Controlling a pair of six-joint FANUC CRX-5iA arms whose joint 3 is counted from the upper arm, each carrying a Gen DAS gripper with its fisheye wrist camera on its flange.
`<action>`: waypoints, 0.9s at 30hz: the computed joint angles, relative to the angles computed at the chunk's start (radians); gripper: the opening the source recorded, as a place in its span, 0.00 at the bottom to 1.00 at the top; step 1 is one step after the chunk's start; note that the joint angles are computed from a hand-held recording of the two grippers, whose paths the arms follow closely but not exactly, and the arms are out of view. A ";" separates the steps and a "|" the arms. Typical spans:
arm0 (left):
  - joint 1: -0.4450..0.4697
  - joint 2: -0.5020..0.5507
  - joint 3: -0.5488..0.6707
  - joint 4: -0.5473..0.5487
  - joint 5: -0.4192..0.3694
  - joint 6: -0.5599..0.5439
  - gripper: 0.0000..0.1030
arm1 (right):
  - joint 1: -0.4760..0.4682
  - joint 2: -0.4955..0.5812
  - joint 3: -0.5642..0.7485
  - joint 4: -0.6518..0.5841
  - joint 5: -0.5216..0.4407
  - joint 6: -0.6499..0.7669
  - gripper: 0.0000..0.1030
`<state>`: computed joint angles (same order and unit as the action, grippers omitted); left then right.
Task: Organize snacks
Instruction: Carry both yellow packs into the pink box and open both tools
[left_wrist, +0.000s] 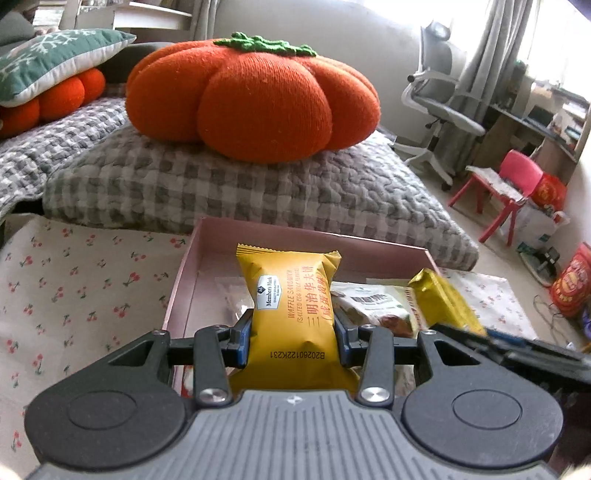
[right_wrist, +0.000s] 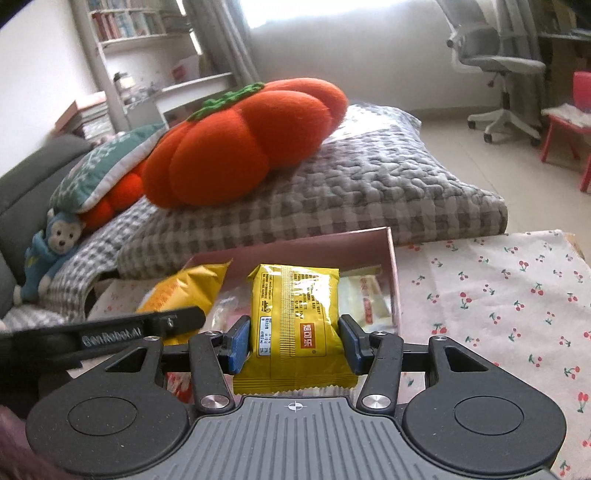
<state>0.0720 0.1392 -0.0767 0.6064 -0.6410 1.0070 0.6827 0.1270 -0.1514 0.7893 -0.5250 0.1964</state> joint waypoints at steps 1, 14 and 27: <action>-0.003 0.010 0.014 -0.019 -0.001 0.012 0.38 | -0.005 0.004 0.003 -0.001 0.006 -0.001 0.48; -0.024 0.057 0.083 -0.142 0.010 0.081 0.38 | -0.049 0.081 0.046 0.023 0.054 0.018 0.48; -0.030 0.057 0.078 -0.123 0.027 0.052 0.63 | -0.066 0.074 0.025 0.043 0.090 -0.034 0.59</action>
<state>0.0416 0.1965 0.0010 0.4832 -0.6139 1.0592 0.6169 0.2011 -0.1264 0.8320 -0.4347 0.1625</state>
